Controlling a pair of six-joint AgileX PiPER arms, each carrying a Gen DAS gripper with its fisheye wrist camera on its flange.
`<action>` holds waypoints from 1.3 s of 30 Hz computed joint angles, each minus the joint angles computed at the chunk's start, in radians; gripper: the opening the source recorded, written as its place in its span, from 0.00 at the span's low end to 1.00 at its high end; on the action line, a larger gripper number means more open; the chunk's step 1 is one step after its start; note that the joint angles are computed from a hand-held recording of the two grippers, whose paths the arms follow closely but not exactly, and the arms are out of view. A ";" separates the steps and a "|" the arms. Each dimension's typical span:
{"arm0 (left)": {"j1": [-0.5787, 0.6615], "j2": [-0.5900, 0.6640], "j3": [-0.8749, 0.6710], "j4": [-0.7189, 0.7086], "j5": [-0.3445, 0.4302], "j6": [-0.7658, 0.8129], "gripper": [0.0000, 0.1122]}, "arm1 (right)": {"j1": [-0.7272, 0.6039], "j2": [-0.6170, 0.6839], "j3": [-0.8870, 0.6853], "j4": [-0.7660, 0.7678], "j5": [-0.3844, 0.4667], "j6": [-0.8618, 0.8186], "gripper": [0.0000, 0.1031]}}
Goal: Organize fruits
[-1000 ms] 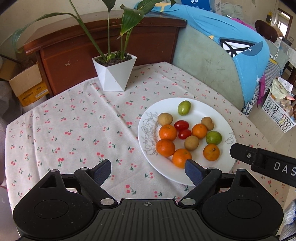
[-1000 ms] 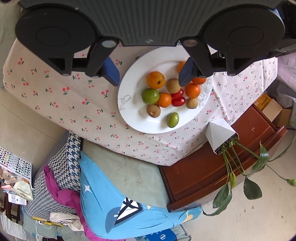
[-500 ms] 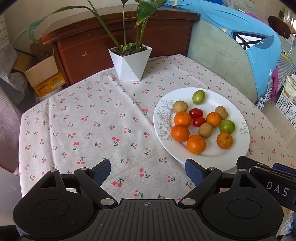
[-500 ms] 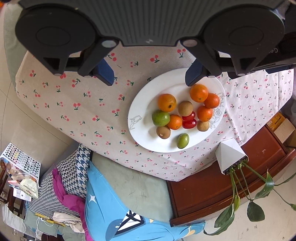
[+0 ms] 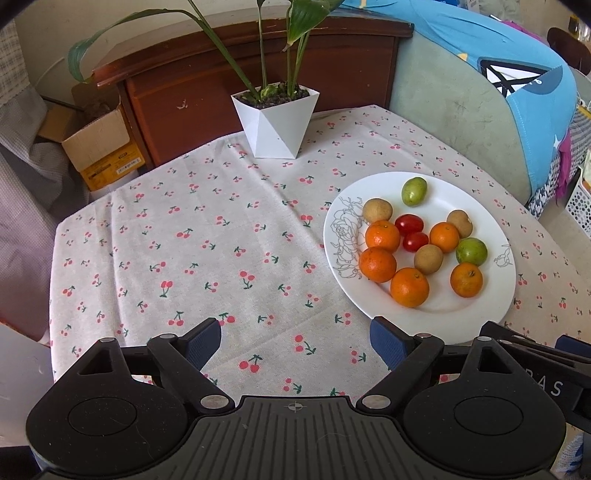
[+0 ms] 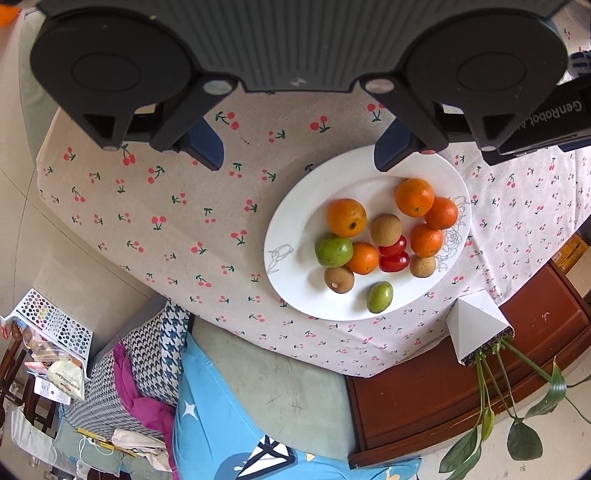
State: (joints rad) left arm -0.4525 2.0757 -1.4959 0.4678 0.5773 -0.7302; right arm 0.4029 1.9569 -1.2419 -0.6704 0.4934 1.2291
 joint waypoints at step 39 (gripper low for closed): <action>-0.001 0.027 -0.025 0.047 0.047 -0.023 0.80 | 0.021 0.026 -0.025 -0.015 0.018 -0.011 0.86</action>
